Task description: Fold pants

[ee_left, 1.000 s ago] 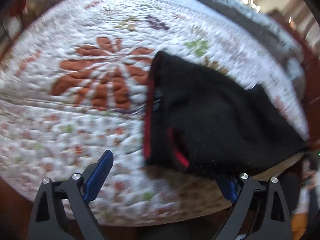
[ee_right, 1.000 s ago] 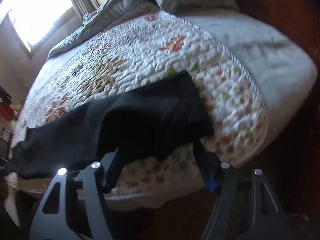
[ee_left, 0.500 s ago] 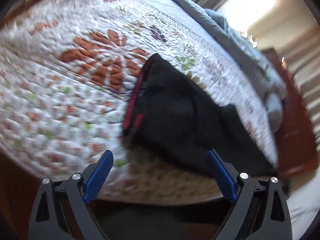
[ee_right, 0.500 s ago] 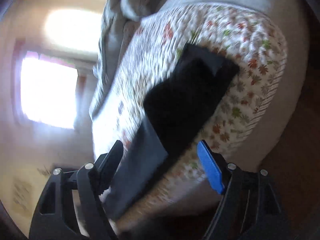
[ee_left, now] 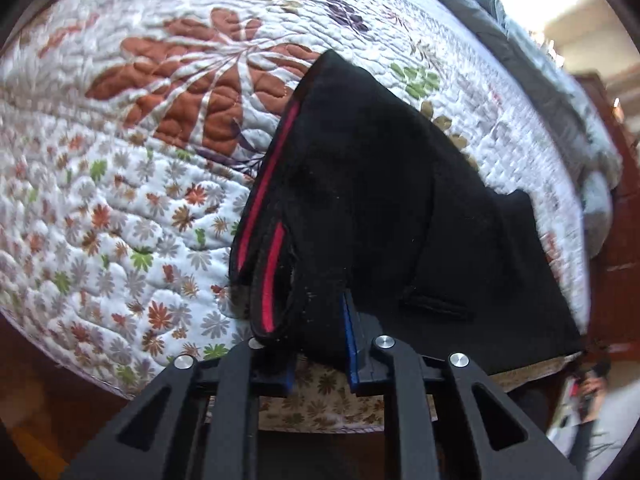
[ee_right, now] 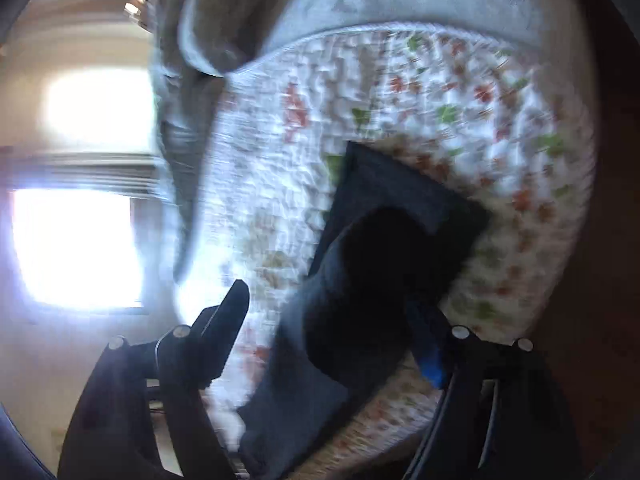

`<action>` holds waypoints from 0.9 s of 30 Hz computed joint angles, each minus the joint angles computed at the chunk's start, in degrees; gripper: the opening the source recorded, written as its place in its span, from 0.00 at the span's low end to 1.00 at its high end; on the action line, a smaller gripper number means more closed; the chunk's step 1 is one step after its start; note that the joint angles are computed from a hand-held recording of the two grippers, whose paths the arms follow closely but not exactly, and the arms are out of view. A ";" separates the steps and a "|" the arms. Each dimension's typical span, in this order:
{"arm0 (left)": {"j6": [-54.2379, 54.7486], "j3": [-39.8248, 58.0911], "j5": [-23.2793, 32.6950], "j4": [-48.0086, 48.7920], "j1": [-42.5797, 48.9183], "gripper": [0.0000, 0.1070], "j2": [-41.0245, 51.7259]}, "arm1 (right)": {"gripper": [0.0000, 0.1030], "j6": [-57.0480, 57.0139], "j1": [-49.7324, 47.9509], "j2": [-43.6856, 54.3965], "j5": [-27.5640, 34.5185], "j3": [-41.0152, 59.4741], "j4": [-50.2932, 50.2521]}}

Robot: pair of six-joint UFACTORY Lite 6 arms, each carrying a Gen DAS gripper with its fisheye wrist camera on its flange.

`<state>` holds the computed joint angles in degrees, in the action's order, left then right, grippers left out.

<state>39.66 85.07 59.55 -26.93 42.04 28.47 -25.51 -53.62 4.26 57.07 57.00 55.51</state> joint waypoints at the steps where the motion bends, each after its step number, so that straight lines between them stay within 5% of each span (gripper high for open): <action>1: -0.35 -0.11 -0.51 0.56 -0.52 0.17 -0.07 | 0.76 3.76 -0.09 -0.42 -0.01 1.66 -4.43; 6: 3.48 -1.94 -2.31 -0.50 -0.64 0.17 -0.66 | 0.81 1.90 -8.32 -9.92 9.74 -5.89 -0.77; 11: 4.82 0.14 -0.51 -1.46 0.03 0.18 1.11 | 0.81 0.14 -7.92 -1.87 11.20 -3.44 5.84; 13: 5.18 0.67 0.41 -1.83 0.87 0.19 1.66 | 0.64 1.08 -4.99 2.79 7.33 0.16 6.01; 15: 4.97 2.20 2.28 -2.71 2.47 0.19 3.43 | 0.07 1.35 -1.45 6.65 5.93 4.88 4.97; 21: 6.79 2.26 3.31 -4.00 4.88 0.18 3.59 | 0.05 -24.48 -1.71 -11.23 3.81 0.50 13.51; 27: 6.83 3.69 4.51 -3.45 4.96 0.18 5.04 | 0.09 -29.68 -8.22 11.58 -2.10 -4.33 11.49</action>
<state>46.49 88.76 64.07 -30.37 47.00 33.51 -55.20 -61.84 15.84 54.97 52.68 66.99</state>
